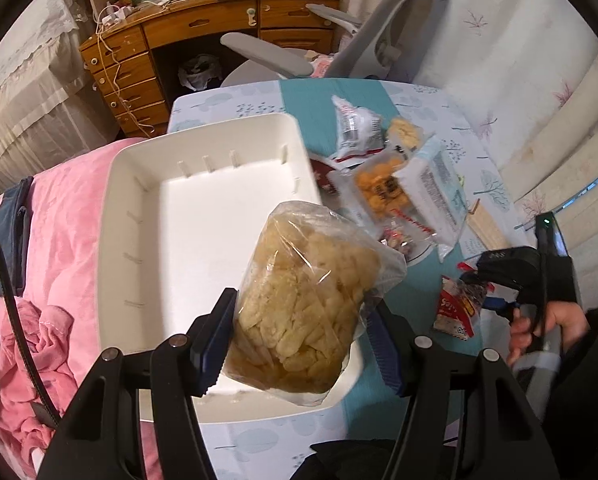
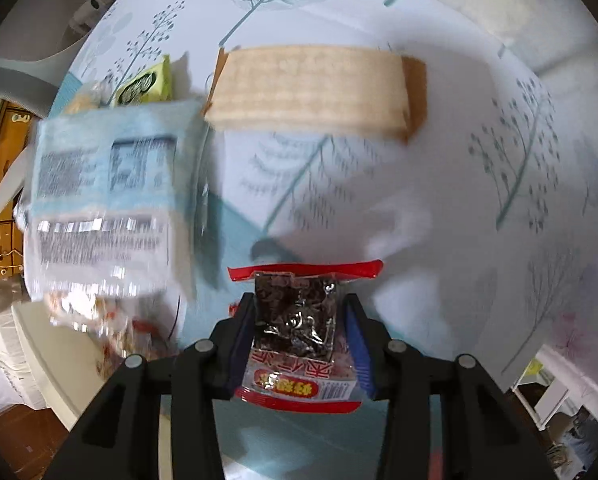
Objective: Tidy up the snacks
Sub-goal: 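Carry both held snacks into the white tray and open both tools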
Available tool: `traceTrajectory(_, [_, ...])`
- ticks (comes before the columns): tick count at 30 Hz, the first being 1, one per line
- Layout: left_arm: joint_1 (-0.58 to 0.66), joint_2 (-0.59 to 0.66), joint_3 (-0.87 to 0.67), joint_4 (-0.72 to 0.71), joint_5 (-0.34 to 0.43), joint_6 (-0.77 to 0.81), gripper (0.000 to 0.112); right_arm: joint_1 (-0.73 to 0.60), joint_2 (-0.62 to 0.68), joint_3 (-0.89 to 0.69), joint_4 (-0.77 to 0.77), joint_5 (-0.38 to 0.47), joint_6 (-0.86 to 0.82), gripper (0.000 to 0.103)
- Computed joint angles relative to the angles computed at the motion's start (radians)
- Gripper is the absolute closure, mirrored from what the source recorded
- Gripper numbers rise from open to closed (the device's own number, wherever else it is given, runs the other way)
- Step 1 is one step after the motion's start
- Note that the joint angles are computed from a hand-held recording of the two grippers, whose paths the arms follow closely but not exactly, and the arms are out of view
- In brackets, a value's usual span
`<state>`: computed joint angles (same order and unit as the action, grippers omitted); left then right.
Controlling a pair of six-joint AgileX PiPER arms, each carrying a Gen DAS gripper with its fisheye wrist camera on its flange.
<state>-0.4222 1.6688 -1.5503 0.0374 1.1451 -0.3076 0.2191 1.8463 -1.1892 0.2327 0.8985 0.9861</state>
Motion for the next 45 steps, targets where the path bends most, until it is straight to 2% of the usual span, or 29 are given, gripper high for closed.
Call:
traceTrajectory(5, [0.09, -0.047, 0.08, -0.043, -0.009, 0.081, 0.051, 0.124, -0.072, 0.056, 0.018, -0.05, 0.084, 0.06])
traceTrajectory(9, [0.155, -0.064, 0.128, -0.07, -0.014, 0.135, 0.051, 0.236, -0.083, 0.038, 0.015, -0.085, 0.143, 0.06])
traceTrajectory(14, [0.239, -0.073, 0.179, -0.105, -0.017, 0.189, 0.051, 0.365, -0.083, -0.043, -0.091, -0.096, 0.233, 0.06])
traceTrajectory(18, [0.296, -0.072, 0.213, -0.115, -0.029, 0.205, 0.051, 0.462, -0.11, -0.115, -0.247, -0.07, 0.312, 0.06])
traceTrajectory(20, [0.321, -0.074, 0.23, -0.116, -0.039, 0.196, 0.051, 0.488, -0.113, -0.136, -0.303, -0.089, 0.324, 0.06])
traceTrajectory(23, [0.356, -0.078, 0.254, -0.099, -0.056, 0.169, 0.051, 0.53, -0.142, -0.148, -0.379, -0.102, 0.327, 0.059])
traceTrajectory(24, [0.366, -0.079, 0.261, -0.091, -0.062, 0.162, 0.051, 0.537, -0.179, -0.129, -0.388, -0.097, 0.319, 0.059])
traceTrajectory(27, [0.394, -0.078, 0.277, -0.075, -0.07, 0.142, 0.051, 0.565, -0.182, -0.151, -0.403, -0.125, 0.27, 0.059])
traceTrajectory(30, [0.418, -0.078, 0.289, -0.075, -0.074, 0.138, 0.051, 0.59, -0.165, -0.161, -0.372, -0.183, 0.183, 0.059])
traceTrajectory(34, [0.427, -0.089, 0.308, -0.086, -0.09, 0.147, 0.05, 0.617, -0.143, -0.213, -0.317, -0.202, 0.051, 0.059])
traceTrajectory(37, [0.419, -0.113, 0.338, -0.079, -0.13, 0.149, 0.049, 0.636, -0.128, -0.238, -0.314, -0.211, 0.005, 0.05])
traceTrajectory(40, [0.409, -0.126, 0.354, -0.069, -0.143, 0.152, 0.032, 0.651, -0.13, -0.23, -0.317, -0.243, -0.006, 0.03])
traceTrajectory(41, [0.406, -0.13, 0.358, -0.067, -0.147, 0.149, 0.028, 0.657, -0.133, -0.226, -0.325, -0.248, 0.003, 0.028])
traceTrajectory(45, [0.394, -0.145, 0.363, -0.053, -0.153, 0.138, 0.028, 0.665, -0.137, -0.205, -0.325, -0.267, 0.005, 0.028])
